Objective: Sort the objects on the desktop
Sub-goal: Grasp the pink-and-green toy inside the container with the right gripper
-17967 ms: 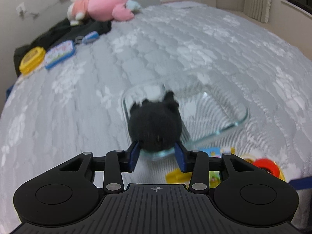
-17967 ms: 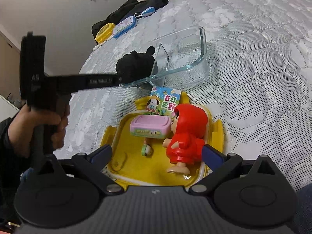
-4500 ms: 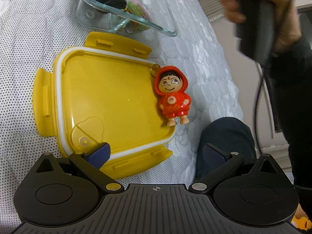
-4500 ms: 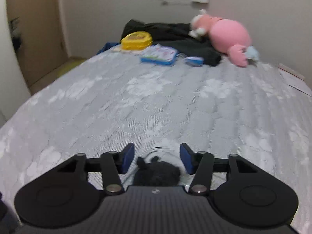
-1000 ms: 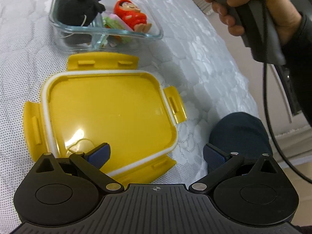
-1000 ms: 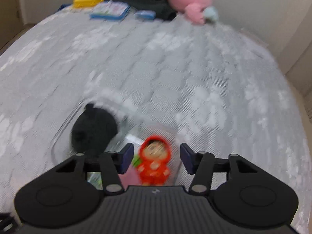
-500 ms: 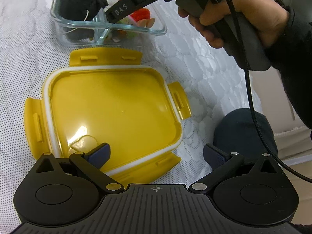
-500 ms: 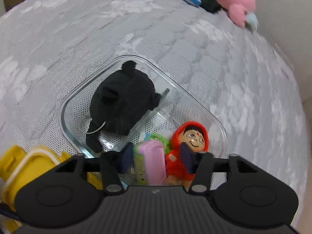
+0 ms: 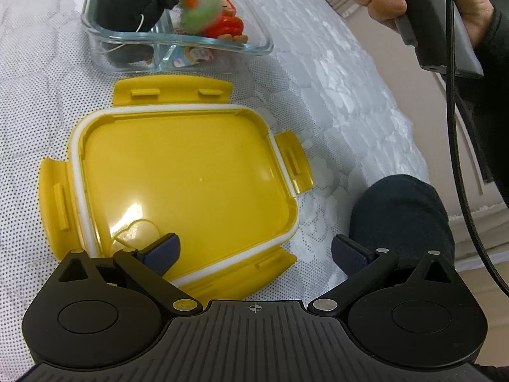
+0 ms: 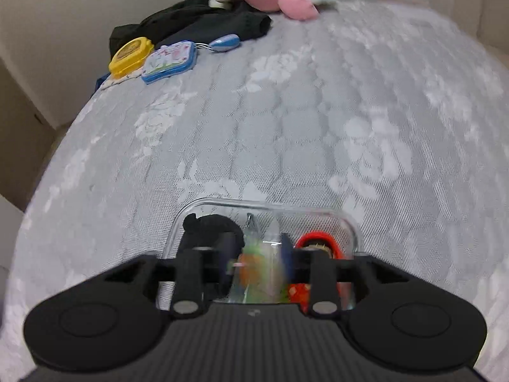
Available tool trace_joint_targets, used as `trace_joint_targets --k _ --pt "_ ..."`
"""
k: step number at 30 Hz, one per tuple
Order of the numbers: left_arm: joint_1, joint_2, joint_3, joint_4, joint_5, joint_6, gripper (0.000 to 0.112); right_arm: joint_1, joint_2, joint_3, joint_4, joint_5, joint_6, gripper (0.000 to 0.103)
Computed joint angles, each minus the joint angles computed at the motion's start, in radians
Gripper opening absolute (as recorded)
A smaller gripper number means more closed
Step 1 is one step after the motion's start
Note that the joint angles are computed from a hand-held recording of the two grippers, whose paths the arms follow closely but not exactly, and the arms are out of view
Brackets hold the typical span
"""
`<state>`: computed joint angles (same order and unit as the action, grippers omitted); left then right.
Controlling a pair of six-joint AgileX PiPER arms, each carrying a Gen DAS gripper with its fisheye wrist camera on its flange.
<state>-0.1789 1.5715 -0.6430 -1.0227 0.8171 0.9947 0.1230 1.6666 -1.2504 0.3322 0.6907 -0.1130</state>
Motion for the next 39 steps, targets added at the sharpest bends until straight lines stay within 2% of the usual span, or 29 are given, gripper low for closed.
trace_joint_targets --k 1,3,6,8,9,13,15,16,19,20,21,24,26,27,28,29,31,35,38,39 --pt "0.002 0.000 0.000 0.000 0.001 0.000 0.103 -0.004 -0.002 0.003 0.000 -0.005 0.022 0.056" --pt "0.000 0.000 0.000 0.002 -0.001 0.000 0.103 0.020 -0.019 0.025 -0.097 -0.043 0.091 0.056" --pt "-0.006 -0.002 0.000 0.007 -0.006 -0.003 0.103 0.062 -0.012 0.033 -0.226 -0.038 0.137 0.056" --pt "-0.004 -0.001 0.000 0.007 -0.004 -0.002 0.103 0.077 -0.023 0.067 -0.234 -0.051 0.112 0.051" --pt "-0.004 -0.001 0.001 0.006 -0.004 -0.001 0.103 0.090 -0.028 0.082 -0.261 -0.059 0.122 0.045" --pt "-0.010 -0.002 0.003 0.006 -0.010 0.000 0.103 0.163 0.013 0.095 -0.394 -0.026 0.175 0.039" --pt "-0.011 -0.001 0.002 0.007 -0.009 -0.001 0.103 0.184 0.002 0.132 -0.438 -0.088 0.232 0.039" --pt "-0.011 -0.001 0.002 0.007 -0.009 -0.001 0.103 0.188 0.007 0.129 -0.439 -0.094 0.230 0.033" --pt "-0.008 -0.002 0.003 0.005 -0.004 0.003 0.103 0.184 0.025 0.103 -0.419 -0.091 0.219 0.030" --pt "-0.005 -0.002 0.003 0.005 -0.003 0.004 0.103 0.175 0.019 0.101 -0.403 -0.092 0.213 0.023" --pt "-0.004 -0.001 0.003 0.004 -0.002 0.005 0.103 0.165 0.011 0.100 -0.386 -0.095 0.207 0.002" --pt "-0.009 -0.002 0.002 0.007 -0.006 0.003 0.103 0.115 -0.036 0.103 -0.274 -0.109 0.123 0.000" --pt "-0.011 -0.003 0.002 0.010 -0.008 0.001 0.103 0.091 -0.053 0.083 -0.229 -0.075 0.088 0.004" --pt "-0.011 -0.003 0.002 0.010 -0.008 0.000 0.103 0.074 -0.050 0.061 -0.196 -0.033 0.082 0.014" --pt "-0.011 -0.003 0.001 0.011 -0.008 -0.002 0.103 0.049 -0.035 0.031 -0.138 0.030 0.070 0.028" --pt "-0.012 -0.004 0.001 0.011 -0.008 -0.003 0.103 0.023 -0.021 0.017 -0.073 0.075 0.058 0.034" --pt "-0.013 -0.005 0.002 0.012 -0.009 -0.004 0.103 -0.017 0.003 0.005 0.019 0.137 0.058 0.035" --pt "-0.013 -0.006 0.003 0.012 -0.010 -0.004 0.103 0.008 0.033 0.036 -0.041 0.098 0.163 0.035" --pt "-0.013 -0.003 0.004 0.007 -0.010 0.002 0.103 0.023 0.070 0.054 -0.056 0.036 0.212 0.049" --pt "-0.012 -0.003 0.005 0.005 -0.009 0.006 0.103 0.015 0.086 0.059 -0.017 0.020 0.181 0.055"
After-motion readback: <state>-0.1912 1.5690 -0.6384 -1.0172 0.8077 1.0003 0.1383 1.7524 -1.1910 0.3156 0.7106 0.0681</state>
